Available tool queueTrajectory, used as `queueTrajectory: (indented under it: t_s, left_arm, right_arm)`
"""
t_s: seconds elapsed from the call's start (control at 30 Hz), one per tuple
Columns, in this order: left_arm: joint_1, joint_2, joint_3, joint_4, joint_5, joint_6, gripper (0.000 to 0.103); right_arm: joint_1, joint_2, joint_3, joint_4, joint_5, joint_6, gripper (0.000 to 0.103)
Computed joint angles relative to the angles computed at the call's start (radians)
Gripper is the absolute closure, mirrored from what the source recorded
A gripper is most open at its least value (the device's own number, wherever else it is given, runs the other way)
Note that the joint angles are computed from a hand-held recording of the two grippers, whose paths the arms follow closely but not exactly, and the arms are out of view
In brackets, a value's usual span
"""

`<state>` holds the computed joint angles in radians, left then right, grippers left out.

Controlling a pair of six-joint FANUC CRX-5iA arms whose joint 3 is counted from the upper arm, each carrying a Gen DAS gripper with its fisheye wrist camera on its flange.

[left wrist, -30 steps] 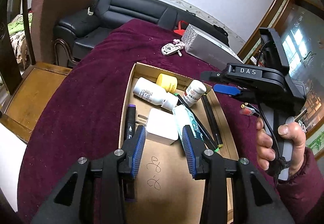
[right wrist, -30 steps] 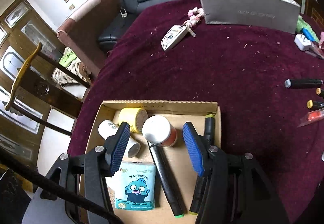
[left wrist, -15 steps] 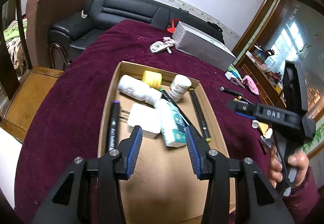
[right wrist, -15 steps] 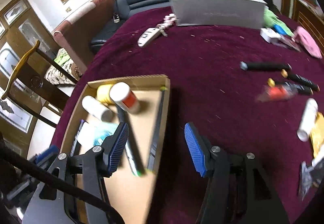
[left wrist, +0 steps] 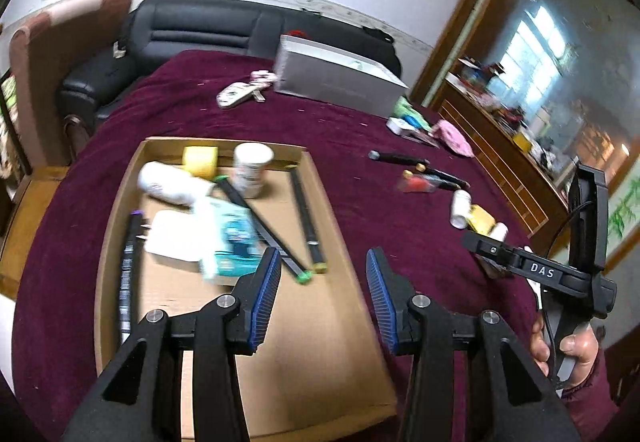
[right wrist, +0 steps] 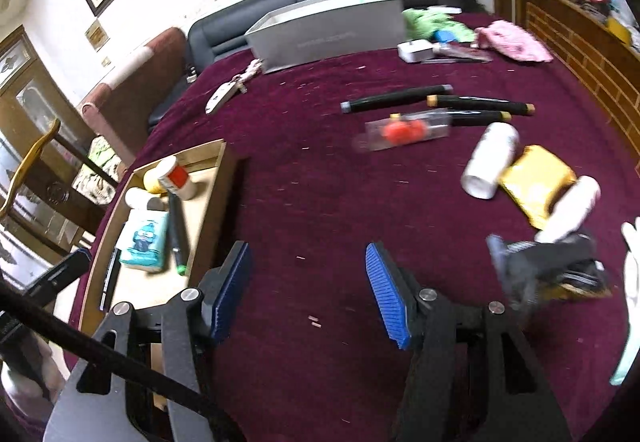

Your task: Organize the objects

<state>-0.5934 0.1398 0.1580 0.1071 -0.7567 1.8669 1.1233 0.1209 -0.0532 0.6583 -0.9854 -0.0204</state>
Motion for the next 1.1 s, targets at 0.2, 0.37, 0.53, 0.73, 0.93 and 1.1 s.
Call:
queueTrajectory:
  t_s: [0.2,0.37,0.53,0.73,0.93,1.1]
  left_arm:
    - [-0.083,0.071,0.129,-0.047,-0.061,0.001,0.064]
    - [-0.138,0.143,0.242,-0.063,-0.123,-0.004,0.064]
    - [-0.191,0.228,0.360,-0.074,-0.189,-0.015,0.064]
    - [-0.242,0.323,0.498,-0.087,-0.270,-0.025,0.064]
    - [-0.276,0.414,0.626,-0.085,-0.339,-0.040,0.064]
    - [-0.291,0.459,0.693,-0.094,-0.385,-0.051,0.064]
  right_arm:
    - [0.024,-0.110,-0.139,0.056,-0.012,-0.120,0.044]
    - [0.046,-0.208,-0.259,0.102,-0.030,-0.238,0.043]
    - [0.066,-0.292,-0.357,0.135,-0.048,-0.331,0.043]
    - [0.096,-0.401,-0.466,0.183,-0.099,-0.443,0.043]
    - [0.125,-0.482,-0.537,0.205,-0.173,-0.522,0.041]
    - [0.135,-0.531,-0.579,0.218,-0.205,-0.572,0.041]
